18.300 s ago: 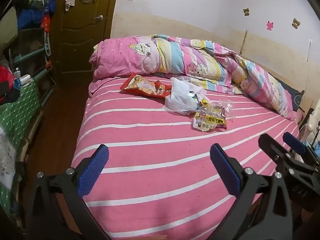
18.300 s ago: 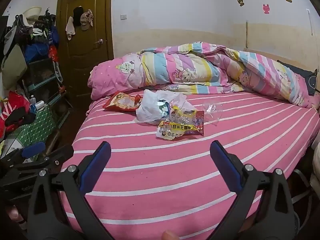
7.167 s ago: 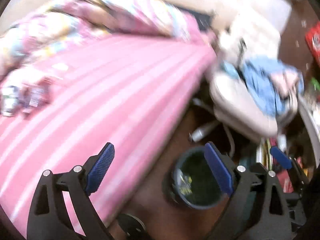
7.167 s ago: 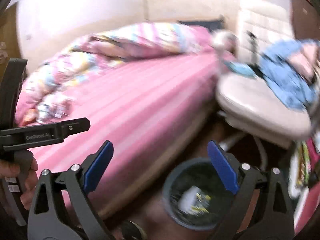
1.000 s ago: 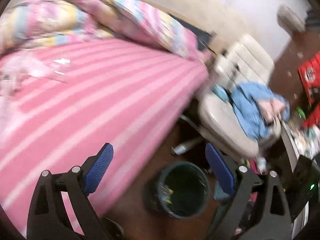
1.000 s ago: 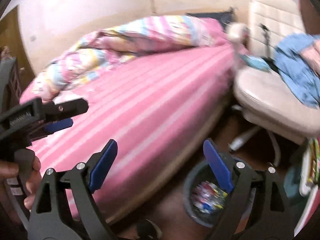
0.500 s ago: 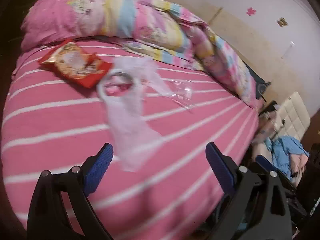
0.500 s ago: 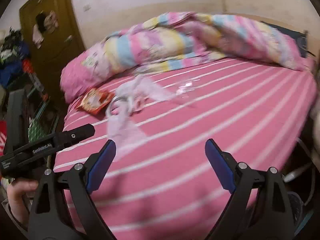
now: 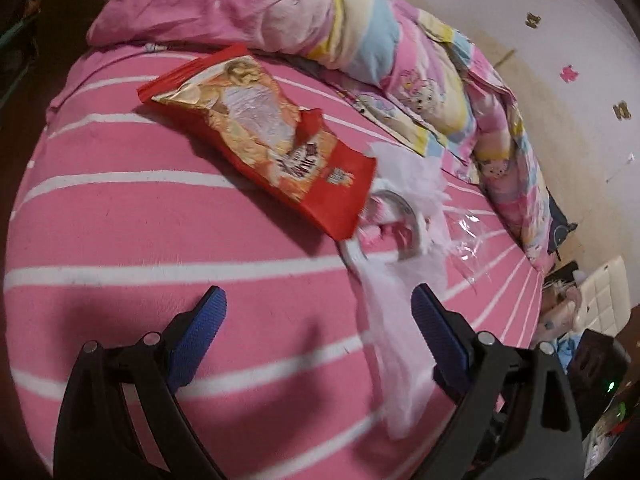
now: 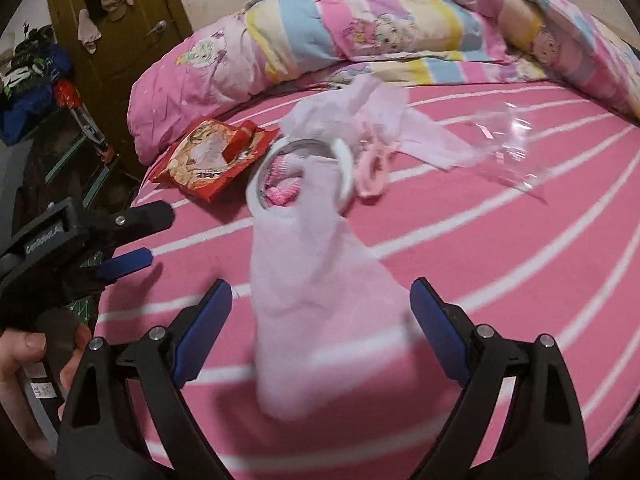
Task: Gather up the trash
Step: 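Grasp the white tissue with the right tool while the left grasps the red chip bag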
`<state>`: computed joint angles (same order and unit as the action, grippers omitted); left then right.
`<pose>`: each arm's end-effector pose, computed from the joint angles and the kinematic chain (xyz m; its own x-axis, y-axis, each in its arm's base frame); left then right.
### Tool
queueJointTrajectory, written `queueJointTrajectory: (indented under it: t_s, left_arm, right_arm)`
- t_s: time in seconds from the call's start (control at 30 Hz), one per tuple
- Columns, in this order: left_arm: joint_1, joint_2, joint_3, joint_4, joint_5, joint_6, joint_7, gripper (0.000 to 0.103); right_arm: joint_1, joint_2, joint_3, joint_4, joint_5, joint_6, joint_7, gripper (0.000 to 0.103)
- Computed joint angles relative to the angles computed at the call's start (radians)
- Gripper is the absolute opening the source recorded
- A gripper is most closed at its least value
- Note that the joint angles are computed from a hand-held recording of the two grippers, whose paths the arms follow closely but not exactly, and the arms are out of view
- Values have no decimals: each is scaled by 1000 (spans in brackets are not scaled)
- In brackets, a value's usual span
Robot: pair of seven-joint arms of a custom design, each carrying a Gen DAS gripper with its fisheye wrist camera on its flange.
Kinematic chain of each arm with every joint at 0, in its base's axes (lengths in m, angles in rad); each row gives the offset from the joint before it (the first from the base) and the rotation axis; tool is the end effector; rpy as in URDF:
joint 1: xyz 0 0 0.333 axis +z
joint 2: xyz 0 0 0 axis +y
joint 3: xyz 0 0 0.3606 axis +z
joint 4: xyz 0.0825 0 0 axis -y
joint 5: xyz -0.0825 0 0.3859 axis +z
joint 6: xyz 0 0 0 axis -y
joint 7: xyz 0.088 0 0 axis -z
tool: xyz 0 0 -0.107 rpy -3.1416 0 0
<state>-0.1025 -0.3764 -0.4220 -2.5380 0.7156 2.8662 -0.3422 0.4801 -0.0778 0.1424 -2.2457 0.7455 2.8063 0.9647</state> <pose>0.3613 -0.2666 0.4956 0.4419 -0.7251 0.5282 -0.5363 -0.6856 -0.4924 0.4625 0.2940 0.5061 0.6177 -0.7523 -0.2289 -0.6781 -0.3621 -0.6396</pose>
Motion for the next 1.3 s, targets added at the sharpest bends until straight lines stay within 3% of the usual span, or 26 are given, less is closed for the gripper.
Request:
queueJointTrajectory:
  t_s: [0.1, 0.23, 0.4, 0.5, 0.57, 0.63, 0.67, 0.7, 0.73, 0.77, 0.87, 0.93, 1.13, 1.3]
  left_arm:
    - [27, 16, 17, -7, 14, 51, -5, 91]
    - [60, 54, 32, 4, 27, 104, 10, 91]
    - [130, 103, 18, 19, 54, 190, -23, 91]
    - [192, 121, -10, 25, 93, 238, -57, 90]
    - [230, 133, -32, 34, 117, 256, -74, 89]
    - [254, 138, -49, 40, 139, 262, -84, 79]
    - [228, 149, -21, 42, 140, 270, -73, 48]
    - [204, 168, 5, 37, 101, 304, -24, 33]
    - [215, 193, 4, 26, 81, 366, -10, 31]
    - [256, 191, -32, 24, 100, 373, -33, 25]
    - [266, 180, -50, 18, 65, 369, 5, 13]
    - [268, 159, -60, 15, 48, 356, 35, 10]
    - [195, 106, -30, -8, -54, 281, 138, 8]
    - [189, 47, -55, -17, -73, 220, 145, 7]
  right_arm:
    - [7, 46, 16, 30, -58, 20, 14, 89]
    - [2, 87, 23, 61, -116, 5, 54, 79]
    - [-3, 117, 29, 81, -160, 18, 80, 74]
    - [-8, 141, 30, 105, -187, -7, 110, 65]
    - [-8, 153, 31, 114, -209, -22, 125, 54]
    - [-7, 155, 34, 114, -229, -20, 133, 42]
    - [-7, 155, 37, 112, -227, -18, 128, 34]
    - [-8, 154, 38, 113, -225, -18, 123, 30]
    - [-8, 153, 39, 112, -224, -17, 120, 23]
    - [-8, 152, 40, 111, -221, -16, 116, 20]
    - [-9, 145, 42, 106, -206, -15, 109, 12]
    - [-10, 138, 43, 100, -192, -8, 98, 10]
    - [-10, 107, 42, 80, -121, 4, 49, 3]
    - [-6, 68, 33, 53, -25, 2, -41, 2]
